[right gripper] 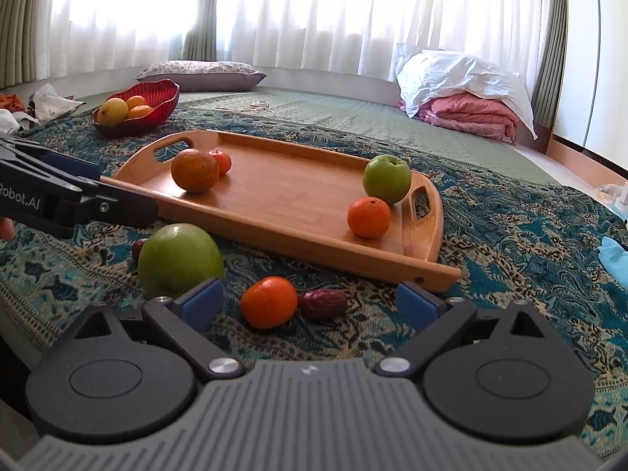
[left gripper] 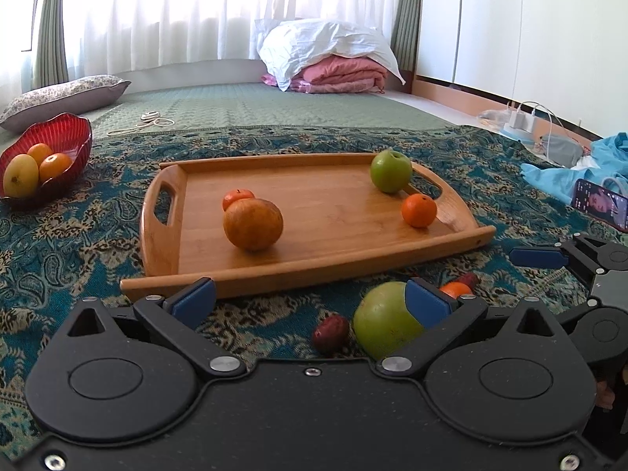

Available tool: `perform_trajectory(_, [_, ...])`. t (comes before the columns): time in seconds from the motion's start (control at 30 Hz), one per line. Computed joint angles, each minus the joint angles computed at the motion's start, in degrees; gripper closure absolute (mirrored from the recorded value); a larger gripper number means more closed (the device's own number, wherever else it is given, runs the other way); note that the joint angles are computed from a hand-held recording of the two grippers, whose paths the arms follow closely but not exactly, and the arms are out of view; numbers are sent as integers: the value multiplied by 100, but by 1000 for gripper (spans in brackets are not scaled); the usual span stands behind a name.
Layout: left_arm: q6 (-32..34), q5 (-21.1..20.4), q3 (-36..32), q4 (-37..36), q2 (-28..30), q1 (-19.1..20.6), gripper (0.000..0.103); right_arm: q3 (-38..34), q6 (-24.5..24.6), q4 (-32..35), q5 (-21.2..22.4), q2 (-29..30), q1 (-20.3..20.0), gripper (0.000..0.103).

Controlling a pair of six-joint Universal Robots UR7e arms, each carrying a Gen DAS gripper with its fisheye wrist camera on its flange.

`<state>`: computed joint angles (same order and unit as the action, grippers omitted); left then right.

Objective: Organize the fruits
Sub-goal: 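Withdraw both open tools from the tray toward the loose fruit on the cloth, then close the left tool on the large green pomelo while the right tool grasps a tangerine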

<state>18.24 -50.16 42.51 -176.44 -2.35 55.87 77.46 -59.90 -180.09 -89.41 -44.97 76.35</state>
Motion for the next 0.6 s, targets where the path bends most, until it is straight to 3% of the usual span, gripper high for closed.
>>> perform_trajectory(0.47, [-207,-145,52,336,35,-18,1,415,-457,-215,57,-79,-27,2])
perform_trajectory(0.6, [-385,-266,89,466,-3,-21,10,426,-444,-311,12,-38,-14,2])
